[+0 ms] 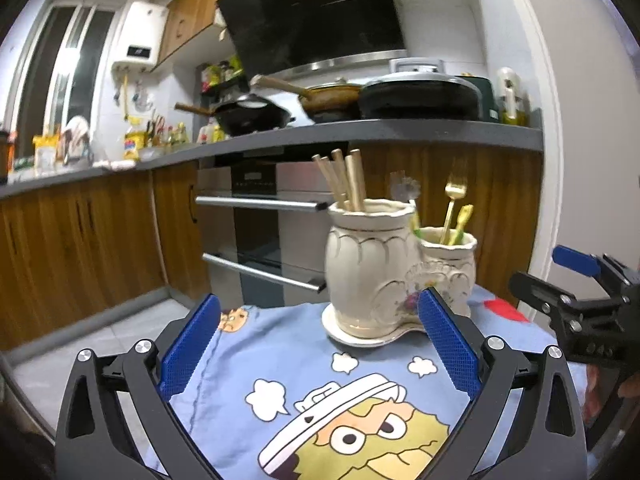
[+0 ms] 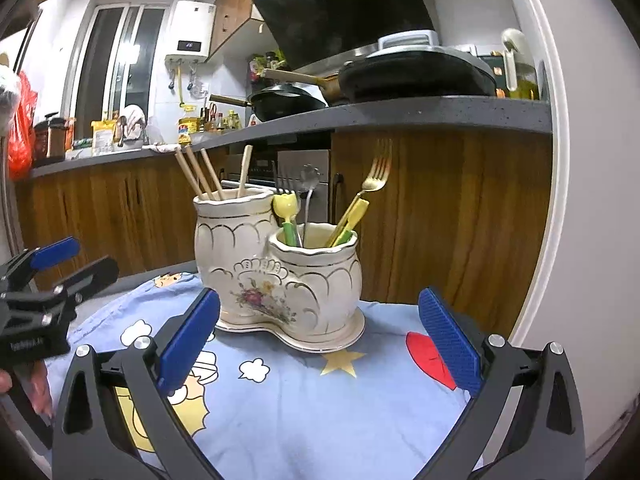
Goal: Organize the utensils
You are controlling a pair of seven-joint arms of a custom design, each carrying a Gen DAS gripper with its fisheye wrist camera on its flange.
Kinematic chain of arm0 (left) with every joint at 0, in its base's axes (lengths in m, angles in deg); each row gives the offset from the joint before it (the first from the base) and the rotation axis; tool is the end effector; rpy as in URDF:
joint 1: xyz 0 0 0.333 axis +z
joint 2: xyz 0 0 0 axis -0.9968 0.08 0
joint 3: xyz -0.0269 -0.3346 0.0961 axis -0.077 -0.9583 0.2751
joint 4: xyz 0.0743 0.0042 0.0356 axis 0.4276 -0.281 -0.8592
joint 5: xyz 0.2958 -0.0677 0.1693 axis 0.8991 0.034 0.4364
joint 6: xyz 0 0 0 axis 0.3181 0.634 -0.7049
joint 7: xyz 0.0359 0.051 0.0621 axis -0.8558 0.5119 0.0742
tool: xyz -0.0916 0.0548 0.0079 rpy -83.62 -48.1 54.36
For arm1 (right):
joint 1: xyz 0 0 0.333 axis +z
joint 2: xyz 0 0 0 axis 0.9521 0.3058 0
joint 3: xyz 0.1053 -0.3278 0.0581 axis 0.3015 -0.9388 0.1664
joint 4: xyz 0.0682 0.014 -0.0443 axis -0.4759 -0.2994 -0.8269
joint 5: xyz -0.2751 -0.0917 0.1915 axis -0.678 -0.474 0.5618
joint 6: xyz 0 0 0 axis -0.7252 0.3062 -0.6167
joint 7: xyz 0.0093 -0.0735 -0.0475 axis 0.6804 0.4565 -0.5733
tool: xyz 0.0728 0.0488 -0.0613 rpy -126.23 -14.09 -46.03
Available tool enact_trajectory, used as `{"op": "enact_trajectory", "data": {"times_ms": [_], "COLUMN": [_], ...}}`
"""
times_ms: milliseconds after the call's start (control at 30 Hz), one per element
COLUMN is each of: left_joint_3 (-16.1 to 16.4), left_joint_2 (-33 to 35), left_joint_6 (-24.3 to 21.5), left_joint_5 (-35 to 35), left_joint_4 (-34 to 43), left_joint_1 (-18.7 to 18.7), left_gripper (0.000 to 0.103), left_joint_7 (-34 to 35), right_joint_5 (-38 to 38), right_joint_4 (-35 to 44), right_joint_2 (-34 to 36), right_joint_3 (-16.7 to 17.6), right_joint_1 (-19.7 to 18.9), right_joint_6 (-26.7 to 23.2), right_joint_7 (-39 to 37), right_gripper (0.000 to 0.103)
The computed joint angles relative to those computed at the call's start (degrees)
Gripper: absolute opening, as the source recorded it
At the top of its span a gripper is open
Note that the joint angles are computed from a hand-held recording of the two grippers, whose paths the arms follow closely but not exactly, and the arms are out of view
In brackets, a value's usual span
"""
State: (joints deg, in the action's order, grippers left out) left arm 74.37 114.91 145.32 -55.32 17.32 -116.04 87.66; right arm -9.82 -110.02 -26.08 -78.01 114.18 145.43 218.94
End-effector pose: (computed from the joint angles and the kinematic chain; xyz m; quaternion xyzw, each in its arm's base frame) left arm 0.6894 -0.3131 0.5563 -0.4317 0.6501 -0.5076 0.3651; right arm 0.6648 0.4608 0.5428 -0.5492 0.5654 -0.4489 0.4209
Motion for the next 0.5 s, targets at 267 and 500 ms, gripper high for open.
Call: {"op": "enact_trajectory", "data": {"times_ms": [267,500], "left_joint_3": [-0.2,0.3], "left_joint_2": [0.2,-0.1], "left_joint_6": [-0.9,0.7], "left_joint_5": [-0.3,-0.4], "left_joint_4": [0.5,-0.4], "left_joint_1": [0.3,-0.1], "left_gripper": [0.098,0.098], "left_joint_7": [-0.5,-0.5], "right_joint_5": [-1.4,-2.2], "right_joint_4": [-1.8,-2.1], "right_joint_2": [-0.9,-1.1], "right_joint_3": [-0.5,-0.6], "right_joint_1": [0.4,0.6], "right_joint_6": [1.1,1.2], "right_joint_7": [1.0,1.5], "right_gripper": [0.098,0.098]}}
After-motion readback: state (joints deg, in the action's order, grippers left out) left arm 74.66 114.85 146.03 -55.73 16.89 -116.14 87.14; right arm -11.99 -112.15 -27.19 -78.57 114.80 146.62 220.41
